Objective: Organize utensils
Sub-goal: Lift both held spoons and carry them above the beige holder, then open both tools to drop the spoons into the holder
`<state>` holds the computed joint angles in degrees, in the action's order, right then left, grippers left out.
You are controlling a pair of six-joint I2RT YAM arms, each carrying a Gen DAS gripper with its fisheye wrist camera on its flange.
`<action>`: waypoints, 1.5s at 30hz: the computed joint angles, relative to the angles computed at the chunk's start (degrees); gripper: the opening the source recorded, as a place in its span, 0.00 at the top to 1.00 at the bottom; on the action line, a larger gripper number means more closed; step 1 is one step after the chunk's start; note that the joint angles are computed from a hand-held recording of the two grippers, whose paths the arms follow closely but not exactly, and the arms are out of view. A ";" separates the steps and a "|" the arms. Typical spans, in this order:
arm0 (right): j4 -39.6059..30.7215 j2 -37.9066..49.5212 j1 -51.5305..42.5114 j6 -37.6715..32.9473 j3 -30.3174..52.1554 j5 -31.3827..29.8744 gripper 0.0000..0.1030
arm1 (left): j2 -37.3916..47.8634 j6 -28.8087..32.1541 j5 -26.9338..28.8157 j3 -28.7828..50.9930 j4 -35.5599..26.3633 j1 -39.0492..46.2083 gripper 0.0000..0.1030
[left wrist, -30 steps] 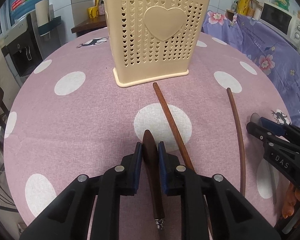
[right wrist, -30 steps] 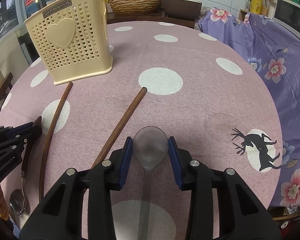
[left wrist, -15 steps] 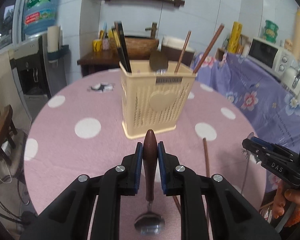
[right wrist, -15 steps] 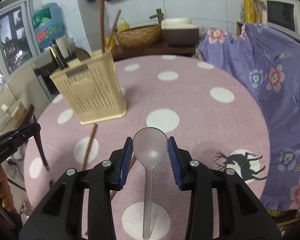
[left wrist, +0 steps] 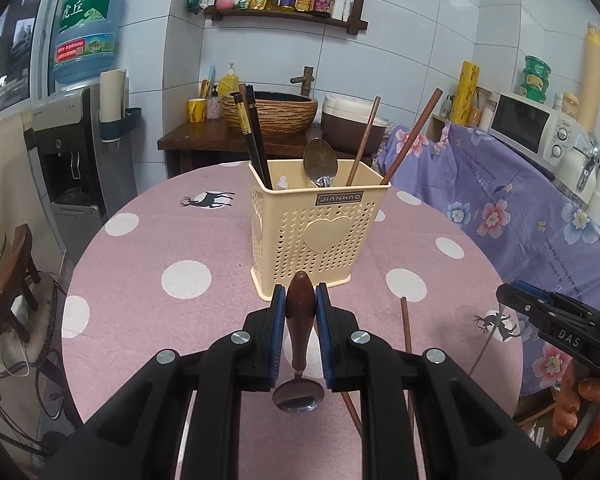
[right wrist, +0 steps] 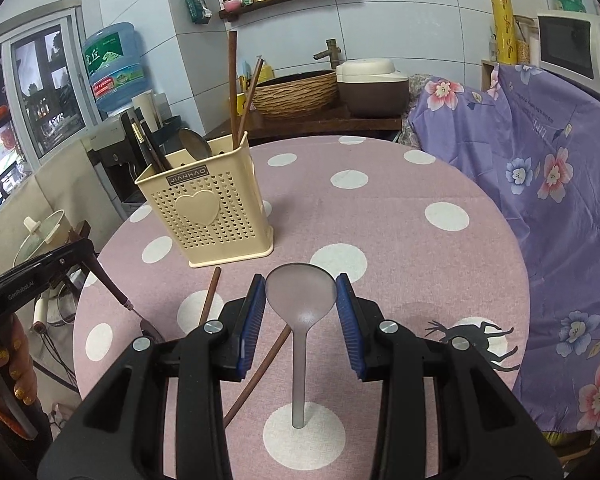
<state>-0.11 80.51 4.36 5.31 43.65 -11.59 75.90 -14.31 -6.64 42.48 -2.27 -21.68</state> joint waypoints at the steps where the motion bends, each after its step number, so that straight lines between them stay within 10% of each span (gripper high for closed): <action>1: -0.08 -0.06 0.04 -0.12 0.12 -0.06 0.64 | -0.07 0.10 0.04 0.00 0.02 0.07 0.84; 14: -0.44 0.80 4.98 0.21 7.65 -2.29 0.64 | -0.92 2.67 1.75 5.31 -2.00 2.06 0.84; 29: 0.93 18.21 15.86 -0.75 41.66 12.56 0.64 | 13.78 1.91 -0.14 39.11 -10.04 5.39 0.84; 45: 9.44 29.68 16.84 -3.02 34.41 15.95 0.64 | 21.10 0.76 0.79 27.41 -0.60 6.23 0.84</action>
